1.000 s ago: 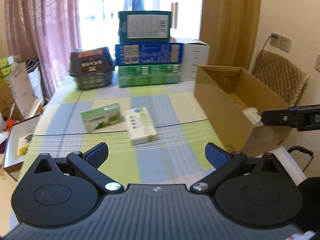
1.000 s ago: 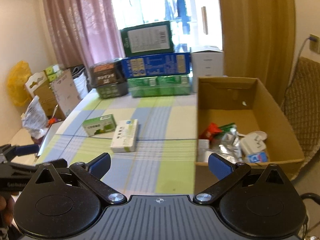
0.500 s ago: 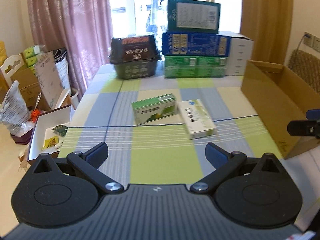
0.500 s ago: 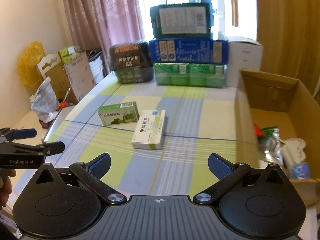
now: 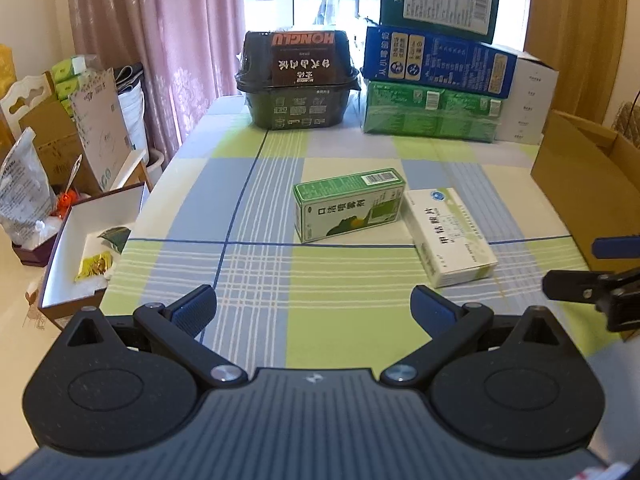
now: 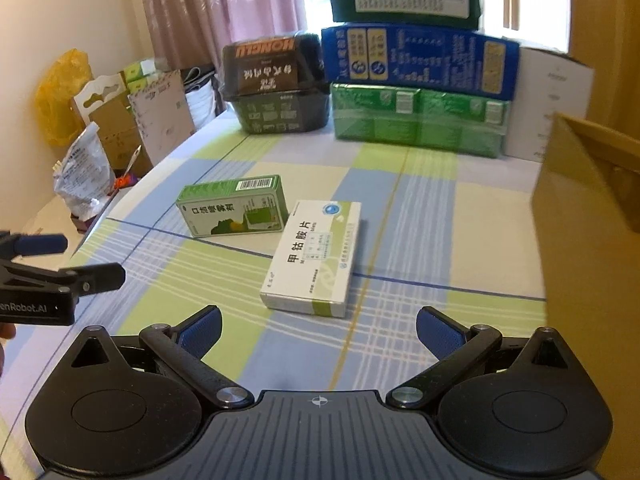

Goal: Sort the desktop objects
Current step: 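Grasp the white medicine box with the right gripper while the left gripper grasps the green box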

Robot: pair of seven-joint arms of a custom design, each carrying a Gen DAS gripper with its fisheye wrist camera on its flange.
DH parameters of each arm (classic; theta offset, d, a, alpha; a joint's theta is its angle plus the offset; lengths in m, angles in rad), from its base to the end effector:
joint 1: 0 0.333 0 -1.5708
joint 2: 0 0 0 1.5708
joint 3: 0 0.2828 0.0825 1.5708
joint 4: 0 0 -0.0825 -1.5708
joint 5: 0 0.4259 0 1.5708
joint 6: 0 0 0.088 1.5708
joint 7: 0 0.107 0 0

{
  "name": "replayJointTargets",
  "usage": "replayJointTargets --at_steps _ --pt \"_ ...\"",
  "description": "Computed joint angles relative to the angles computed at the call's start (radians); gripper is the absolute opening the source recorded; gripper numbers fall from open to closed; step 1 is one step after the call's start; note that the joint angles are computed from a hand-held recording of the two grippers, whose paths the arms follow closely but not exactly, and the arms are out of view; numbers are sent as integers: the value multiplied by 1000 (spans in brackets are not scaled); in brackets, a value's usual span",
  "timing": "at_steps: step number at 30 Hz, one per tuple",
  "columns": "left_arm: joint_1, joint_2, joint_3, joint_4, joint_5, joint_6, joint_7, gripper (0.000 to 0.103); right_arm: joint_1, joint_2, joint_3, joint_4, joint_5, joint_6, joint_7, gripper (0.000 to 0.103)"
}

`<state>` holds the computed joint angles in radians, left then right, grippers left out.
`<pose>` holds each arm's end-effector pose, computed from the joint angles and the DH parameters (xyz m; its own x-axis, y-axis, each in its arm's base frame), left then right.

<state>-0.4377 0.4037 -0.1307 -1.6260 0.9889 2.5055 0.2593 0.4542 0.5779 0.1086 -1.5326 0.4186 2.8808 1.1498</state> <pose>0.6185 -0.3897 0.3907 0.0973 -0.9950 -0.0208 -0.6703 -0.0500 -0.7404 0.6681 0.3762 0.3576 0.5858 -0.8013 -0.1215 -0.6121 -0.3393 -0.7143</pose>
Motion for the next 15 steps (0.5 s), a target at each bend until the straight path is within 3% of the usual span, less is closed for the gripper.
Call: replayJointTargets --at_steps 15 --pt "38 165 51 143 -44 106 156 101 48 301 -46 396 -90 -99 73 99"
